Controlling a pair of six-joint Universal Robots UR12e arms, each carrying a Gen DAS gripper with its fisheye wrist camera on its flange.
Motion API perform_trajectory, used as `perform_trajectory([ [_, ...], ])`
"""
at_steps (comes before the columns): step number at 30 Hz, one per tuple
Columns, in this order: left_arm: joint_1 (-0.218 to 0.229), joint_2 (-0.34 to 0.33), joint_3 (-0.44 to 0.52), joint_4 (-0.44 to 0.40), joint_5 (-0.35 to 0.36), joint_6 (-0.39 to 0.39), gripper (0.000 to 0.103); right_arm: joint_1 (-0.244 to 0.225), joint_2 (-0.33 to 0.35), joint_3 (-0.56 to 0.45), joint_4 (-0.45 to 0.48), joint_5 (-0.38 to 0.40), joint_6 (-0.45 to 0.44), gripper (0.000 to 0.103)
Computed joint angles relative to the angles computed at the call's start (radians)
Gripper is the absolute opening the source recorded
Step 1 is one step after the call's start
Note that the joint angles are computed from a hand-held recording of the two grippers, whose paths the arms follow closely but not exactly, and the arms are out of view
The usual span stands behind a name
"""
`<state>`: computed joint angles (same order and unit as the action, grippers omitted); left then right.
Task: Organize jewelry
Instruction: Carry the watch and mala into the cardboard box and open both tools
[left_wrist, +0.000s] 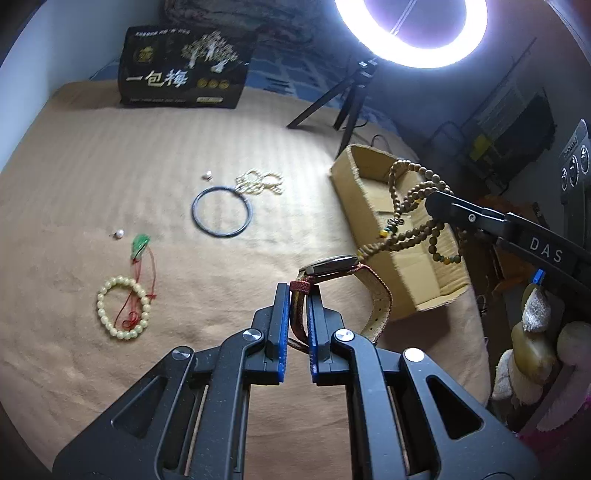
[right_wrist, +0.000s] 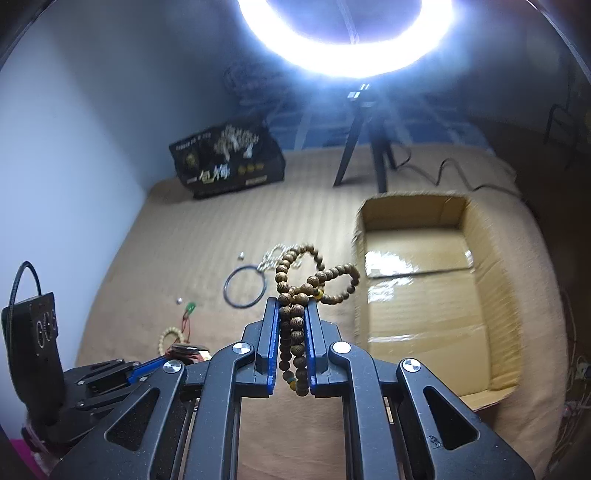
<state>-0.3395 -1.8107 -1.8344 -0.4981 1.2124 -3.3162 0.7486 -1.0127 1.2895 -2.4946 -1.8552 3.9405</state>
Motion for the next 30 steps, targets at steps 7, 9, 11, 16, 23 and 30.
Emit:
perform_trajectory([
  [7, -0.024, -0.003, 0.030, 0.026, -0.011, 0.014, 0.007, 0.005, -0.048, 0.054, -0.035, -0.110, 0.017, 0.011],
  [9, -0.034, -0.016, 0.048, 0.029, -0.007, 0.010, 0.007, 0.002, -0.065, 0.077, -0.038, -0.130, 0.032, 0.011],
  [11, -0.045, -0.029, 0.064, 0.030, -0.007, 0.008, 0.007, -0.001, -0.079, 0.097, -0.037, -0.147, 0.047, 0.011],
  [16, -0.081, -0.063, 0.107, 0.013, 0.002, 0.029, 0.007, -0.021, -0.106, 0.144, -0.012, -0.148, 0.093, 0.011],
  [23, -0.128, -0.119, 0.163, -0.020, 0.013, 0.032, 0.007, -0.051, -0.122, 0.190, 0.038, -0.117, 0.163, 0.011],
  [30, -0.156, -0.154, 0.194, -0.050, 0.028, 0.036, 0.007, -0.071, -0.123, 0.210, 0.065, -0.081, 0.202, 0.011],
])
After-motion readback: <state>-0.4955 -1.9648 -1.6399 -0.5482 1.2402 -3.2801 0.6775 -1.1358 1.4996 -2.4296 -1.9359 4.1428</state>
